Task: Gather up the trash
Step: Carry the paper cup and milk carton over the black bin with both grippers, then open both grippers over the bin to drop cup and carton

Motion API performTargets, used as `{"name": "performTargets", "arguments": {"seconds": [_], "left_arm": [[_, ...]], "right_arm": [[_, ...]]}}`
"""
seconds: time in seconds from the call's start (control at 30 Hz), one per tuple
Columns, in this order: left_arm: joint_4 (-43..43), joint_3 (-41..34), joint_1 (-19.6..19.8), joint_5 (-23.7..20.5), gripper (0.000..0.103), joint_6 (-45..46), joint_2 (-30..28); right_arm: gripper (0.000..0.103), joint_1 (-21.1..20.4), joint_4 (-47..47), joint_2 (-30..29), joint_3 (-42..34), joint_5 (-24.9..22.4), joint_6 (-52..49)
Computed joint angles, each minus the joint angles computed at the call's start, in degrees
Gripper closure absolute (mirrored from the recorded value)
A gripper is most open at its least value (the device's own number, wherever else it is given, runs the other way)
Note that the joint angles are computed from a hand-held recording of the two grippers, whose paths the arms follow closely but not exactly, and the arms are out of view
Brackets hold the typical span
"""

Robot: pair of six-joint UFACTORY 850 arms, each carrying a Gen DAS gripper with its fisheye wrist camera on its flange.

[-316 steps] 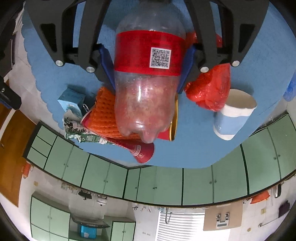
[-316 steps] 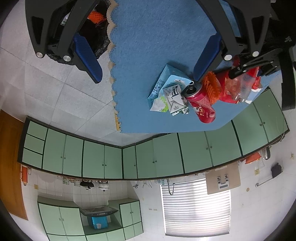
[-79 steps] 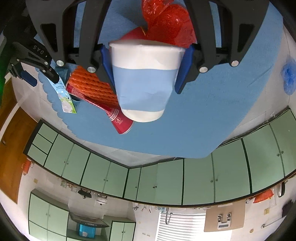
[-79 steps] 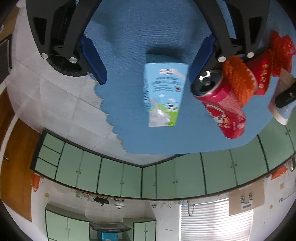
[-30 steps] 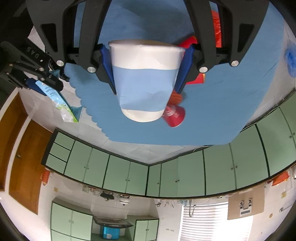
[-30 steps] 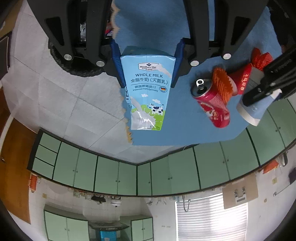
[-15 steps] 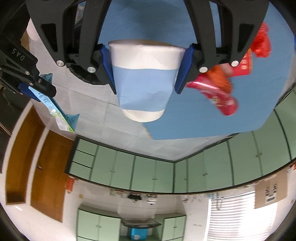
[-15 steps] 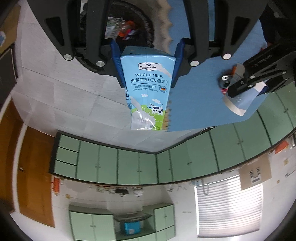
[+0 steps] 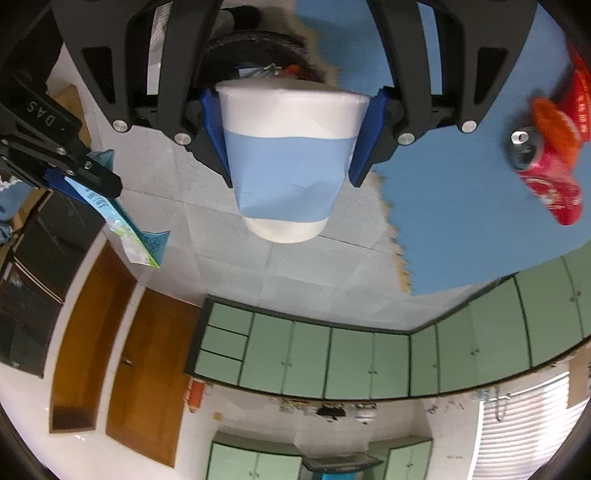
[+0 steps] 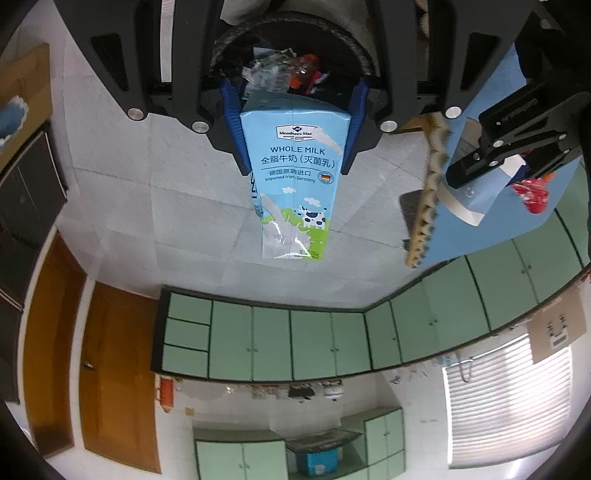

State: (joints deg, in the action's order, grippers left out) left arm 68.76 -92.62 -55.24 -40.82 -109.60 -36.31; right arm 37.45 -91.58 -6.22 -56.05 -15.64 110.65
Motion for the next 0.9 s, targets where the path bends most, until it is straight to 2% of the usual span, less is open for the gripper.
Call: {"name": "performTargets", "arguments": {"seconds": [0.17,0.37,0.43,0.5,0.67,0.9], "left_arm": [[-2.4,-4.4,0.8,3.6,0.044,4.1,-4.2],[-6.8,-10.1,1.4,4.5,0.038,10.4,-8.9],[-8.0,-11.4,1.5,4.5,0.036,11.7,-9.9],[-9.2,-12.7,1.8,4.9,0.036,13.0,-10.7],[-7.9,-11.5,2.4,8.1,0.035,10.5,-10.0],[-3.8,-9.3,2.0,7.3,0.035,6.5,-7.6]], "right_arm": [[0.056,-3.4,1.1,-1.8,0.6,2.4,-0.4],[0.056,-5.9,2.3,-4.1,0.0,4.0,-1.4],[0.055,-6.7,7.6,-5.2,-1.1,4.2,-7.3],[0.049,-7.2,9.6,-5.9,-1.5,4.4,-9.4],[0.046,-8.4,8.3,-5.8,-1.3,4.6,-7.4],[0.042,-8.5,7.6,-4.1,-0.4,3.6,-6.4]]}}
